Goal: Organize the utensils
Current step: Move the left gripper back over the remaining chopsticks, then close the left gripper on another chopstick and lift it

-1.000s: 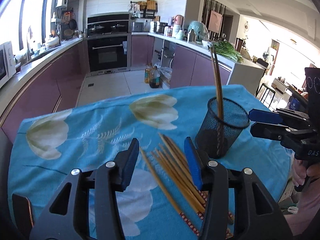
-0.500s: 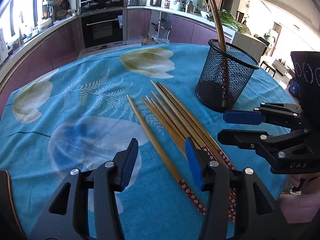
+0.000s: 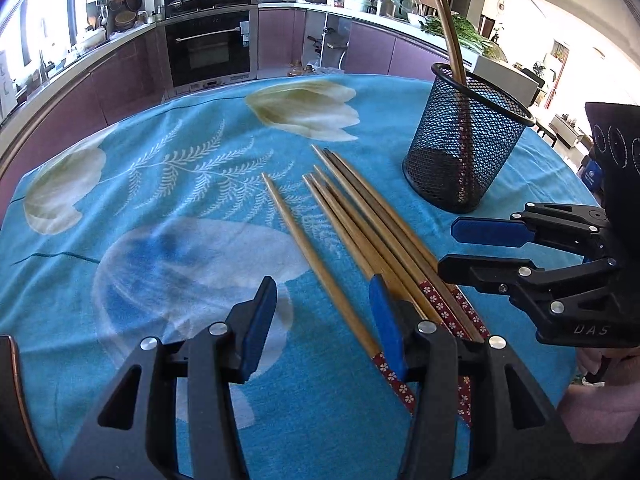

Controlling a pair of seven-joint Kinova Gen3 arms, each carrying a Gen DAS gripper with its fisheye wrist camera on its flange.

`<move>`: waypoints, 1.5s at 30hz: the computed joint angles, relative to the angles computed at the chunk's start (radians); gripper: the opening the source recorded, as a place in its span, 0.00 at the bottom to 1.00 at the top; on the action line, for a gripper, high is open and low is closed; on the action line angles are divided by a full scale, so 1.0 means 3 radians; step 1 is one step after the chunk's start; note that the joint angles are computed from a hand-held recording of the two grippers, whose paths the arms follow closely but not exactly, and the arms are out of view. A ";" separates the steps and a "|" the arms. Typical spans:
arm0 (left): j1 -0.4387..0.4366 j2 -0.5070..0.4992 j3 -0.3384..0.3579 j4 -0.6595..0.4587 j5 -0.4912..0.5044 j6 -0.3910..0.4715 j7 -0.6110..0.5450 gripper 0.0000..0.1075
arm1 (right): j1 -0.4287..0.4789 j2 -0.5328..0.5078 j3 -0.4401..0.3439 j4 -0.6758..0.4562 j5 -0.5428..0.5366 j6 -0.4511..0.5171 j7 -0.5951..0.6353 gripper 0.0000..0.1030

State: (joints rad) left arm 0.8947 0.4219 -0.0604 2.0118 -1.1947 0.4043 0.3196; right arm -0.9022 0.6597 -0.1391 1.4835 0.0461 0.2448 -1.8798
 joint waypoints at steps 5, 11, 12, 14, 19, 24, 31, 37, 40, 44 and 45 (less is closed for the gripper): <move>-0.0017 0.0025 -0.0026 -0.0002 0.0012 -0.0046 -0.0001 0.43 | -0.0063 0.0035 0.0080 -0.0061 0.0021 0.0070 -0.0048 0.36; -0.0020 0.0044 -0.0037 -0.0032 0.0111 -0.0028 -0.0118 0.37 | -0.0164 0.0059 0.0198 -0.0128 0.0108 0.0154 -0.0156 0.33; -0.0016 0.0046 -0.0041 -0.0034 0.0128 -0.0021 -0.0136 0.36 | -0.0178 0.0057 0.0215 -0.0133 0.0124 0.0165 -0.0174 0.33; -0.0022 0.0035 -0.0049 -0.0028 0.0160 -0.0031 -0.0173 0.33 | -0.0186 0.0060 0.0222 -0.0151 0.0150 0.0195 -0.0202 0.31; -0.0009 0.0010 -0.0094 0.0001 0.0209 -0.0086 -0.0219 0.30 | -0.0171 0.0059 0.0206 -0.0181 0.0188 0.0270 -0.0249 0.27; -0.0003 0.0050 -0.0104 -0.0057 0.0289 -0.0043 -0.0332 0.31 | -0.0318 0.0105 0.0368 -0.0284 0.0297 0.0363 -0.0412 0.27; 0.0000 0.0096 -0.0166 -0.0147 0.0458 -0.0034 -0.0508 0.28 | -0.0504 0.0190 0.0557 -0.0418 0.0528 0.0454 -0.0691 0.26; 0.0082 0.0085 -0.0278 -0.0124 0.0492 -0.0080 -0.0387 0.14 | -0.0312 0.0177 0.0357 -0.0370 0.0474 0.0362 -0.0711 0.08; 0.0151 0.0076 -0.0332 -0.0107 0.0487 -0.0058 -0.0286 0.11 | -0.0304 0.0154 0.0368 -0.0306 0.0436 0.0281 -0.0754 0.06; 0.0247 0.0034 -0.0405 -0.0041 0.0332 -0.0080 -0.0005 0.07 | -0.0308 0.0089 0.0401 -0.0174 0.0408 0.0111 -0.0800 0.05; 0.0270 0.0021 -0.0418 -0.0019 0.0267 -0.0079 0.0081 0.07 | -0.0279 0.0065 0.0368 -0.0131 0.0397 0.0052 -0.0775 0.05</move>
